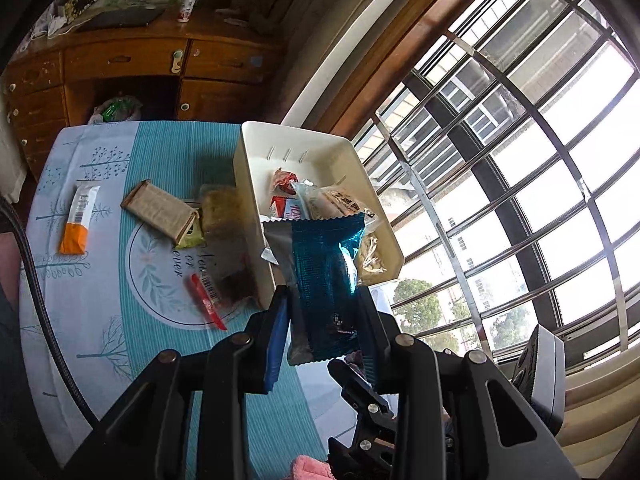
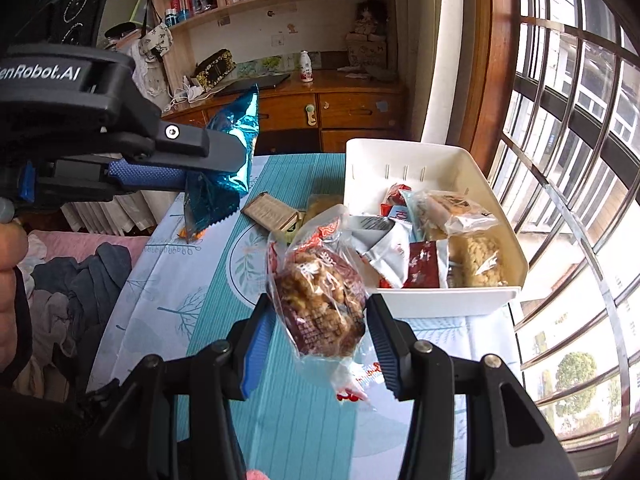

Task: Organize snacks
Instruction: 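Lift and carry the blue wrapper and nut bag over the white tray with both tools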

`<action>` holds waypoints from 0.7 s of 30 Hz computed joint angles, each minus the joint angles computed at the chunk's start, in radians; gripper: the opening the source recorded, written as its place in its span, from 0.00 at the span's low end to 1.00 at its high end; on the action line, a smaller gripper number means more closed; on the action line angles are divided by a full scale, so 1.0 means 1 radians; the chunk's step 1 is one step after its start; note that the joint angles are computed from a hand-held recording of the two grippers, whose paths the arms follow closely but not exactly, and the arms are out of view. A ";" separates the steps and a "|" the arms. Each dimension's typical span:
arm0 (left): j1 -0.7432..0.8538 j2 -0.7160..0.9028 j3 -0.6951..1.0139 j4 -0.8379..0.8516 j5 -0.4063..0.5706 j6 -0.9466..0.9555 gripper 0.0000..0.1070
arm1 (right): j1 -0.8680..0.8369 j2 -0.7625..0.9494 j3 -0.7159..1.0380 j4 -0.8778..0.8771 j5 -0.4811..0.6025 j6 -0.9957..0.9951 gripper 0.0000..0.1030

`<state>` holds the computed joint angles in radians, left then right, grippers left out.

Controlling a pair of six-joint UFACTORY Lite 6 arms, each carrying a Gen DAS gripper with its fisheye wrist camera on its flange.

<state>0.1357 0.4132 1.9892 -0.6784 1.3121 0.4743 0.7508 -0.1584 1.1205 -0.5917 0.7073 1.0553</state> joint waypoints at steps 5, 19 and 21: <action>-0.105 -0.032 -0.054 0.032 -0.109 -0.082 0.29 | -0.160 -0.083 -0.066 0.187 -0.085 -0.293 0.46; -0.359 0.042 -0.076 0.159 -0.339 -0.368 0.29 | -0.668 -0.081 -0.118 0.970 -0.164 -1.377 0.46; -0.380 0.086 -0.038 0.184 -0.340 -0.413 0.29 | -0.728 -0.047 -0.108 1.067 -0.149 -1.491 0.47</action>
